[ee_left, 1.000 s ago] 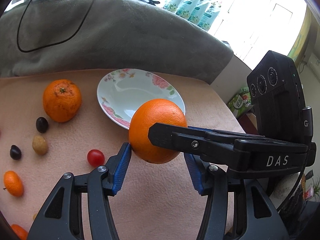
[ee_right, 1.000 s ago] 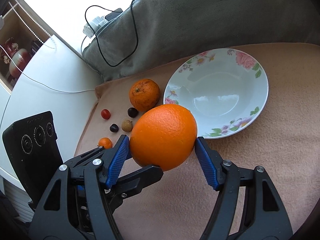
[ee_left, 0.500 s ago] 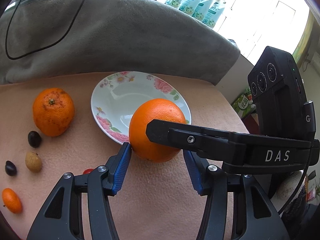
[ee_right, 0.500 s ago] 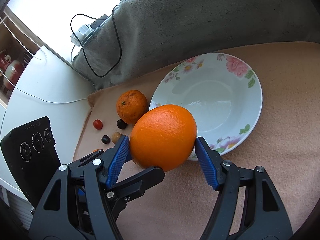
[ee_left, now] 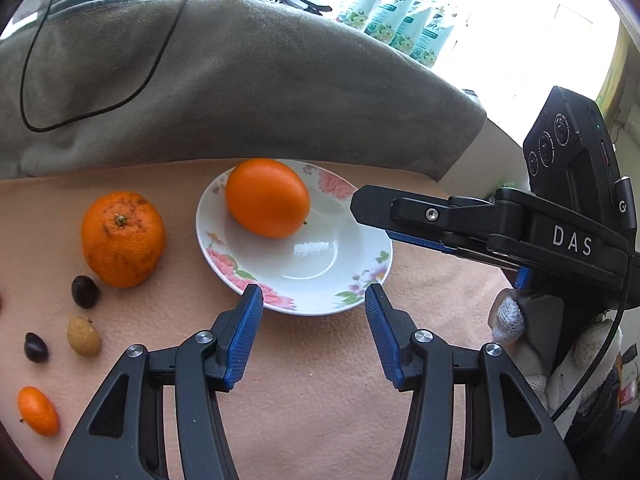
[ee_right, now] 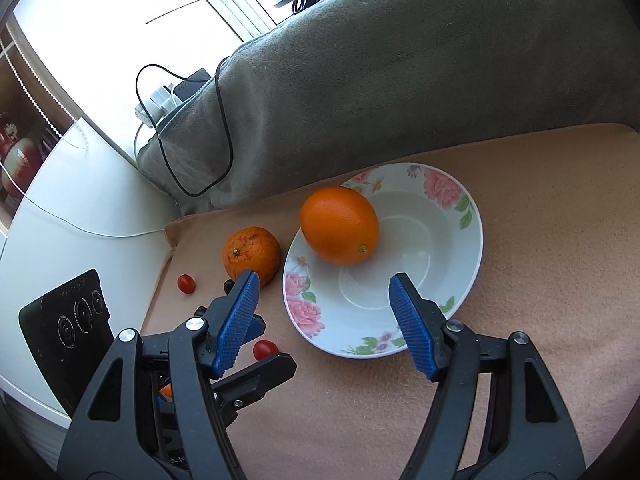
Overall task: Organize fruits
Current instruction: 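Withdraw the right tool from the plate and move toward the small fruits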
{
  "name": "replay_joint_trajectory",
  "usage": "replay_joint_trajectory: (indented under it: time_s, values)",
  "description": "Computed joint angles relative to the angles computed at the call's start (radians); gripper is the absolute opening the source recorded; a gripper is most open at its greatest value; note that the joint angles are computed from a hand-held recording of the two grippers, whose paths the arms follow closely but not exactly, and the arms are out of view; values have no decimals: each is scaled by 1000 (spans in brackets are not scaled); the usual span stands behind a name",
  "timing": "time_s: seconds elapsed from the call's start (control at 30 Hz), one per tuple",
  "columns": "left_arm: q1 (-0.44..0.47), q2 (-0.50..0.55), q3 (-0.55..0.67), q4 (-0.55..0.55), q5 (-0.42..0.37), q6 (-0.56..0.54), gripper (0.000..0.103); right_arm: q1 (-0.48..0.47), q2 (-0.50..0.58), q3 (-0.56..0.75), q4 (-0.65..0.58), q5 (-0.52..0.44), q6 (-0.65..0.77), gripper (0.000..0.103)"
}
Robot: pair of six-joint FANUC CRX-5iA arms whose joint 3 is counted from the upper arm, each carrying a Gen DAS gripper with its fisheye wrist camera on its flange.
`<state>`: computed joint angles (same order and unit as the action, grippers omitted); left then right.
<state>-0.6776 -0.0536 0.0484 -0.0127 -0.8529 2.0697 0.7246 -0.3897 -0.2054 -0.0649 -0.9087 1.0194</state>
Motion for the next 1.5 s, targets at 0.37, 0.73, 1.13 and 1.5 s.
replay_joint_trajectory:
  time_s: [0.37,0.73,1.13,1.5]
  values:
    - [-24,-11,10,-47,-20,42,54,74,-61,-75,167,25,-122,81]
    - [-39,-33,19,-102,-54,98,64,147,-113,-141,304,27,-234,89]
    - [-60,-92,2,-201,-108,194,65,212,-143,-175,394,22,-293,89]
    - [-74,-199,-50,-329,-194,312,65,271,-135,-177,437,12,-288,89]
